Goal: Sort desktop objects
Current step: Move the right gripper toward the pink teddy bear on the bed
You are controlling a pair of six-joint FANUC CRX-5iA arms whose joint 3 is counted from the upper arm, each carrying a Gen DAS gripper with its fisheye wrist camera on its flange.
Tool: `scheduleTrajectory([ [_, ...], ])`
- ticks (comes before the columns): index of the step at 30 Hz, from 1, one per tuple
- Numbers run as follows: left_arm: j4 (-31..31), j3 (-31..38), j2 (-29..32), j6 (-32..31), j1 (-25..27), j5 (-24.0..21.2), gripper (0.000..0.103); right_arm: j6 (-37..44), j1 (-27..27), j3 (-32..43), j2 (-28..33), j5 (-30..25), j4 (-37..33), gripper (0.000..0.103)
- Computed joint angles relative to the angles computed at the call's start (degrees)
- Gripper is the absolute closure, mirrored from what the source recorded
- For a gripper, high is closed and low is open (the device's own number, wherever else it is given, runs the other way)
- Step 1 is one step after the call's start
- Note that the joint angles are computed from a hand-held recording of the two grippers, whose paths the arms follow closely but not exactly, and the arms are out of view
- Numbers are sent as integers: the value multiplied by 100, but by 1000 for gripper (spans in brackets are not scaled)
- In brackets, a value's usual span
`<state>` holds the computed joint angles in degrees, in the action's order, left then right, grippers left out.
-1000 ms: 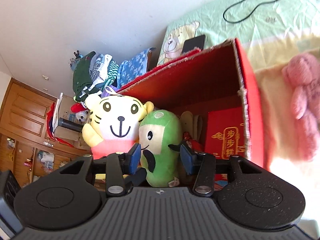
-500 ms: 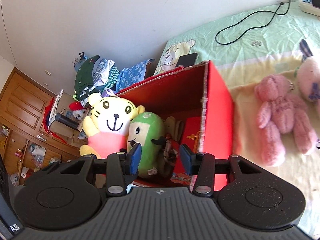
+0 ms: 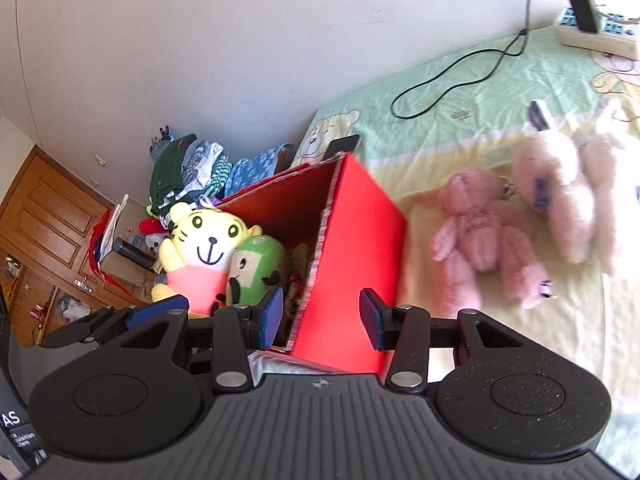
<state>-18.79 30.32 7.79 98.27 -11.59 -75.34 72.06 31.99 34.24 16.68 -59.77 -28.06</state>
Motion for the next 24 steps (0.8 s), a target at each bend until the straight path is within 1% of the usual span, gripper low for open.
scheduleTrajectory([
  [3,-33,136,125,86,-134,-83,13,78,-134,-151,-98,14,-98,56],
  [7,-48,240,217,9,-315,-98,14,98,-311,-369,-236,53,-207,56],
  [13,227,244,318,-212,-514,118,15,-55,-510,-762,-477,146,-36,56],
  [17,749,150,409,-430,-502,319,17,-188,-658,-972,-601,147,149,56],
  [20,1128,19,460,-518,-482,504,17,-324,-692,-1081,-649,145,490,56],
  [22,1502,-62,509,-637,-416,615,20,-388,-725,-1150,-681,163,681,56],
  [24,1894,-177,540,-795,-350,798,19,-450,-797,-1189,-683,153,804,56],
])
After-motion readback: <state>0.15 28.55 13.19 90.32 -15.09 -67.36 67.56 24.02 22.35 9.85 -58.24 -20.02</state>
